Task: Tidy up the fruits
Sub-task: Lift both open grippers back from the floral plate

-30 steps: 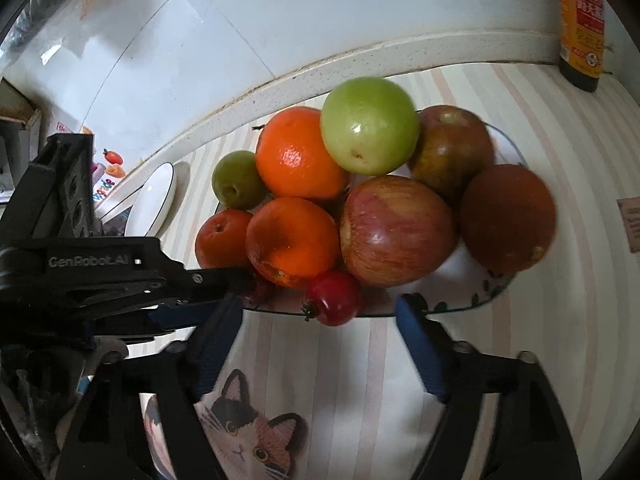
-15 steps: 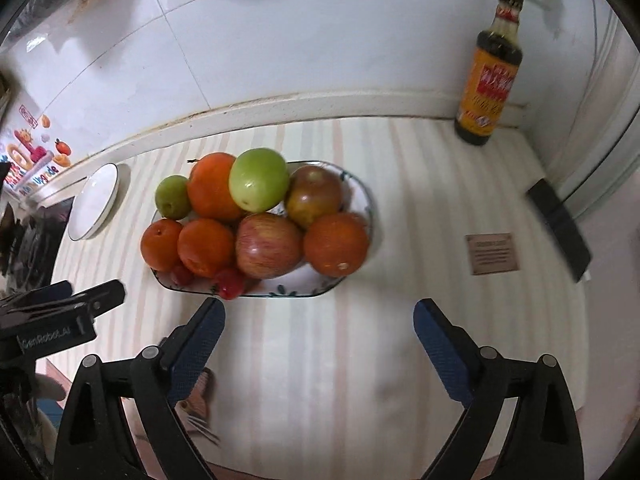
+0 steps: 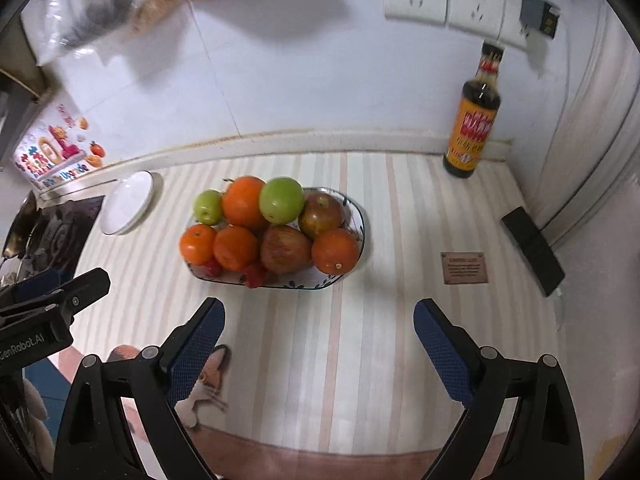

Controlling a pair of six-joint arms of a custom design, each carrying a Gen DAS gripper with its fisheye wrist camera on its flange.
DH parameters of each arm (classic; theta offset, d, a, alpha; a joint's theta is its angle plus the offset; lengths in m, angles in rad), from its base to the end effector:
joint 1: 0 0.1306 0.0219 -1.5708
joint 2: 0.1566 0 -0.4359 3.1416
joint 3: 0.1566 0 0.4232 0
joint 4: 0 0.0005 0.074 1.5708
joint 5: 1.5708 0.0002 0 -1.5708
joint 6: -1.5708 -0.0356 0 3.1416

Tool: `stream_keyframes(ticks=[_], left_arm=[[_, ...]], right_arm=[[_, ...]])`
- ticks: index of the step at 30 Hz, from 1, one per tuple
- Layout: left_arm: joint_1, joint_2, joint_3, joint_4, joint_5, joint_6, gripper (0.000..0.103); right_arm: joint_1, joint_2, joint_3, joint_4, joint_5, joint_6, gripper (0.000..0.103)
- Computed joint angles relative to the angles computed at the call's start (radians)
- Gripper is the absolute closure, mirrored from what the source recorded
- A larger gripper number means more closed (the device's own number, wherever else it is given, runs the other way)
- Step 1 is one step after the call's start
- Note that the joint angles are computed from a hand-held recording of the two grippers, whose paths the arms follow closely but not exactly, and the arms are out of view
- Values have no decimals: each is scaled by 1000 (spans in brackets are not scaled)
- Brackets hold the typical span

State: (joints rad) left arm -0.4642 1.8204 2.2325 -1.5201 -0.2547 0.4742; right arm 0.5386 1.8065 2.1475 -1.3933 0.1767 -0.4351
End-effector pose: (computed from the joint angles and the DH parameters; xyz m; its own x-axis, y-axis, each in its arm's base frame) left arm 0.5673 -0.2745 0.6034 -0.8637 -0.0617 -0.5001 -0.0694 0.9976 -0.0033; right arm 0.5539 0.3231 0.5801 -0.8574 -0.0290 -0.5138 -0.0758 0.9946 0.0704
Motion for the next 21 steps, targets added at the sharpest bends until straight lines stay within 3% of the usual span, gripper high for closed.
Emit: stream_keyframes(ticks=[10, 17, 21], left_arm=[[-53, -231, -191, 88, -76, -50, 7], [-94, -353, -262, 84, -83, -47, 7], [-121, -396, -282, 70, -112, -37, 6]], right_arm=[[140, -172, -55, -39, 164, -120, 5], [268, -252, -52, -115, 309, -220, 2], [316, -292, -68, -126, 345, -252, 2]])
